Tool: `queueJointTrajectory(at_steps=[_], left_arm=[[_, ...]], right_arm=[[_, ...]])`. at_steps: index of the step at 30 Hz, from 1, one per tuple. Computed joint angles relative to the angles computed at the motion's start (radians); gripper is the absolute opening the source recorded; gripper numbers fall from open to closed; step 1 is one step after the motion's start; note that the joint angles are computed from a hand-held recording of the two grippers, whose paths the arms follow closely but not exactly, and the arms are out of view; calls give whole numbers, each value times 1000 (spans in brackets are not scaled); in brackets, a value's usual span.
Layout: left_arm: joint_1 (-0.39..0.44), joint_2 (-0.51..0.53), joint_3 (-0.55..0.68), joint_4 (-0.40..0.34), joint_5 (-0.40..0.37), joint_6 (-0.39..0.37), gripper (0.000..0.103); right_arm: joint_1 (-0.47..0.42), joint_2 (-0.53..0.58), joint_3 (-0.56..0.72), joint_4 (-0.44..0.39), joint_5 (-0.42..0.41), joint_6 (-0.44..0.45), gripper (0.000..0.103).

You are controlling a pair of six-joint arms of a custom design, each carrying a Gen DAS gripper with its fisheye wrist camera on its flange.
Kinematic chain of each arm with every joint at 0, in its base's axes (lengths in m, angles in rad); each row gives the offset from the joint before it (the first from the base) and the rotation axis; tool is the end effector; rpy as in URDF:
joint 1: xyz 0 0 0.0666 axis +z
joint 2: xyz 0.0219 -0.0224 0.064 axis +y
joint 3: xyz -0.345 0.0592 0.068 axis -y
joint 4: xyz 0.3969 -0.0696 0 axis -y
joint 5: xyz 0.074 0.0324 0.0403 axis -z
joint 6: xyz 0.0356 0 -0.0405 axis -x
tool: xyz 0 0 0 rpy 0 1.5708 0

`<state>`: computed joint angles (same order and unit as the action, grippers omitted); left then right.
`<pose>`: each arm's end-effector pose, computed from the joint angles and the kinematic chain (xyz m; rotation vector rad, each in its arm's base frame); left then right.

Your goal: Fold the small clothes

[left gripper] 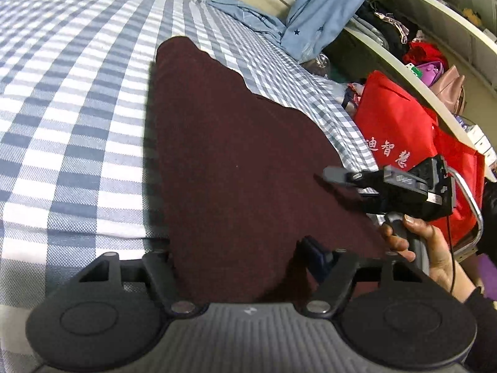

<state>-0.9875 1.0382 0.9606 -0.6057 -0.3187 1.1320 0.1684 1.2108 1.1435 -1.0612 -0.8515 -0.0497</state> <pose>0.2207 -0.3150 0.3634 -0.3457 2.3107 -0.7828 0.3914 0.0933 0.3626 -0.4101 2.5262 1.2100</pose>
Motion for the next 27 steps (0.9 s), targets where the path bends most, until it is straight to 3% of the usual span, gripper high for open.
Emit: queueJointTrajectory(at_steps=[1, 3, 5, 7, 14, 20, 27], left_arm=[[-9, 7, 13, -17, -22, -4, 66], [-27, 20, 43, -55, -69, -19, 56], [-41, 20, 64, -90, -107, -39, 38], [-54, -5, 60, -103, -133, -51, 34], [-112, -152, 54, -236, -297, -78, 33], [-110, -339, 31, -446, -353, -83, 33], [-102, -528, -31, -665, -363, -13, 33]], right_arm=[[5, -9, -4, 5, 33, -1, 45], [9, -30, -25, 25, 57, -12, 40], [31, -63, -41, 60, 86, -33, 31], [61, -102, -52, 102, 120, -47, 24], [195, -169, -10, 187, 200, -121, 23], [382, -100, 78, 297, 290, -255, 23], [567, 36, 149, 399, 380, -377, 23]])
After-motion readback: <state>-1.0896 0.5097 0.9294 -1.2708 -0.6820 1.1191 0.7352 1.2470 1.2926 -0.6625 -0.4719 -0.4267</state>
